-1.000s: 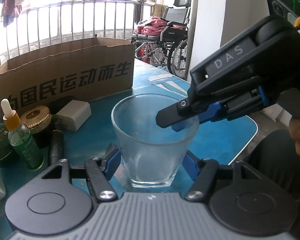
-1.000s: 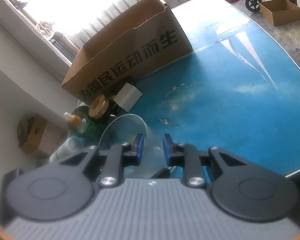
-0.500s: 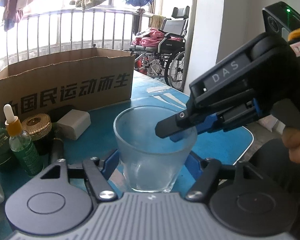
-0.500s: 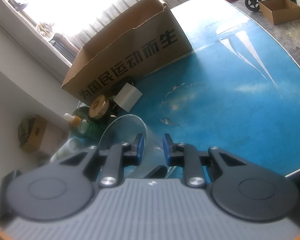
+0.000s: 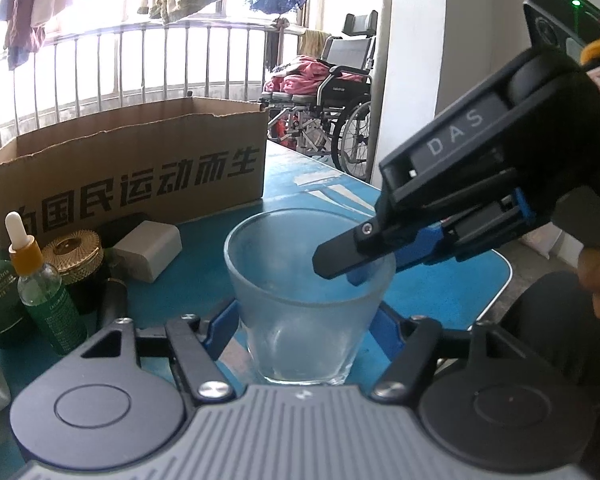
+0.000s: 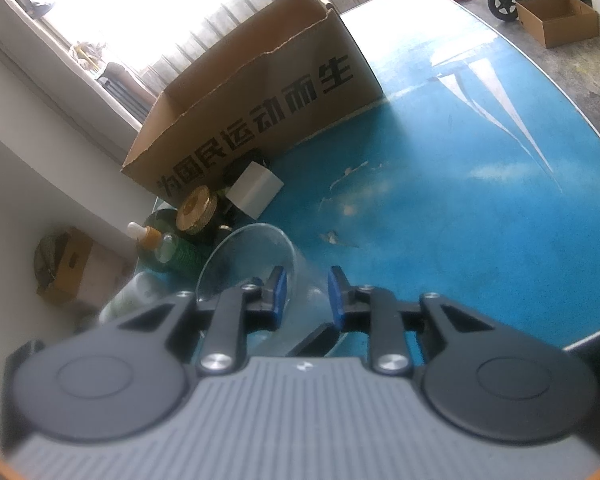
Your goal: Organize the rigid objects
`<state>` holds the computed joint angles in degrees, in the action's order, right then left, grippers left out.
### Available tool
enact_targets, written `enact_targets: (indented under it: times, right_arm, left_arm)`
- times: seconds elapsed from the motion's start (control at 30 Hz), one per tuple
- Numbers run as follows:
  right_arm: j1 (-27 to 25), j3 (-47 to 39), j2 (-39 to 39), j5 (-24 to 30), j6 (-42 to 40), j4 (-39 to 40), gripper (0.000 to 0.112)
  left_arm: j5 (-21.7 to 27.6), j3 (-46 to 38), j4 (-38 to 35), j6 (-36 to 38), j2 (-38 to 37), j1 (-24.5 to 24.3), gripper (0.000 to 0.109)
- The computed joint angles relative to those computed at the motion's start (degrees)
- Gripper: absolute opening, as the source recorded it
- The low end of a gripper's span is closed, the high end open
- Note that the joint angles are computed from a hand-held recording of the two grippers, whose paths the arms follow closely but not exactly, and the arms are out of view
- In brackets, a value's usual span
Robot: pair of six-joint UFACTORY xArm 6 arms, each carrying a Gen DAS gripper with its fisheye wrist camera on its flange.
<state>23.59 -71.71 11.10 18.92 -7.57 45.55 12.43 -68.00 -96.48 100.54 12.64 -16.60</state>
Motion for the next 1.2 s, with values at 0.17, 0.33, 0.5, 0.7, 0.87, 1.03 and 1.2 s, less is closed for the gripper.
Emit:
enact_targets:
  times: [0.17,0.33,0.5,0.7,0.87,1.03,1.2]
  right_arm:
    - [0.15,0.31,0.05,-0.57,-0.91,1.90,0.024]
    - [0.51,0.65,0.09,-1.71,-1.68,2.64,0.023]
    - [0.72,1.21,-0.28,-2.43,-0.99,1.56,0.021]
    - [0.81,1.37,-0.57,-2.85,-0.78,1.02,0.020]
    - [1.02,1.49,-1.28,-3.64,-0.81,0.09,0.020]
    - [1.08,1.21,-2.29,-4.06,-0.69,-1.26,0.020]
    - [1.25,-0.30,-2.95,-4.17,-0.45,-3.91,0.020]
  left_arm:
    - [-0.01,-0.14,2.33,-2.28,0.19,0.02,0.072]
    - [-1.06,-0.50,1.28,-1.33,0.49,-0.41,0.071]
    - [-2.49,-0.68,2.62,-1.94,0.56,-1.13,0.071]
    - [-2.58,-0.62,2.23,-1.66,0.14,-1.10,0.071]
    - [-2.80,-0.80,1.23,-0.98,-0.58,-1.11,0.071]
    - [-3.29,-1.21,-0.46,0.36,-1.65,-1.12,0.071]
    - [-4.03,-1.89,-0.81,1.26,-2.94,-0.96,0.071]
